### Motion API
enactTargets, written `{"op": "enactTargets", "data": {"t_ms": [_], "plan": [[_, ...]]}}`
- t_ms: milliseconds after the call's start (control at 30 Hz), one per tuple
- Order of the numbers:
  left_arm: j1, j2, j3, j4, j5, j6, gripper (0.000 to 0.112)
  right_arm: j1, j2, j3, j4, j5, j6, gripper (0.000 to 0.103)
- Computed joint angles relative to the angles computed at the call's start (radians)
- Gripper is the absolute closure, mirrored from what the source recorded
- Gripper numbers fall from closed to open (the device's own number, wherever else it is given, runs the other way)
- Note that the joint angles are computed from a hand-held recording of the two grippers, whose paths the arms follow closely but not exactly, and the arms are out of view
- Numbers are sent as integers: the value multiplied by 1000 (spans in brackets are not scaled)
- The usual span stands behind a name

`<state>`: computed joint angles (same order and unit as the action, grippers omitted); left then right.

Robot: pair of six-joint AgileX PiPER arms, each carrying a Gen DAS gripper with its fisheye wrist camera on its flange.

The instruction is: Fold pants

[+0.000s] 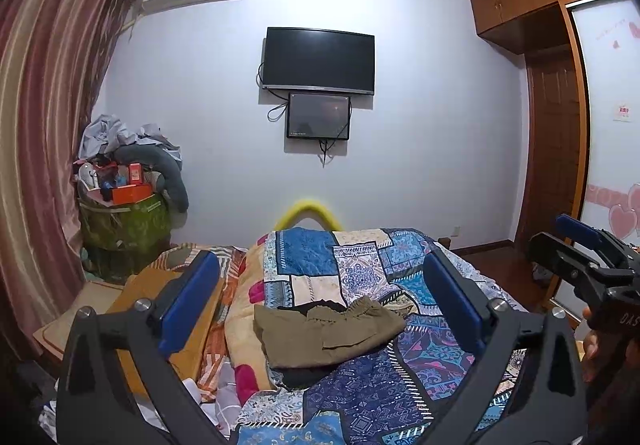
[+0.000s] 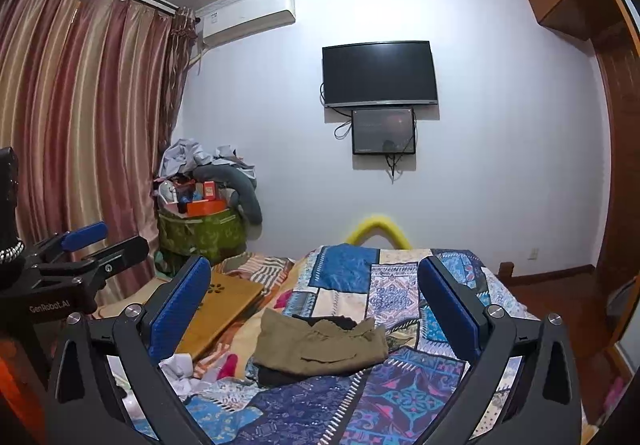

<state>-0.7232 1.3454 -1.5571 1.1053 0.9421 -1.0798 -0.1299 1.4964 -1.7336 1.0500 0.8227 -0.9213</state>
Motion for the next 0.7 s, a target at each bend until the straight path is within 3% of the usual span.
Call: {"op": "enactTargets", "data": {"t_ms": [700], "plan": [[37, 16, 9, -35, -34, 5, 9, -3, -5, 3, -23, 12, 41, 0]]}}
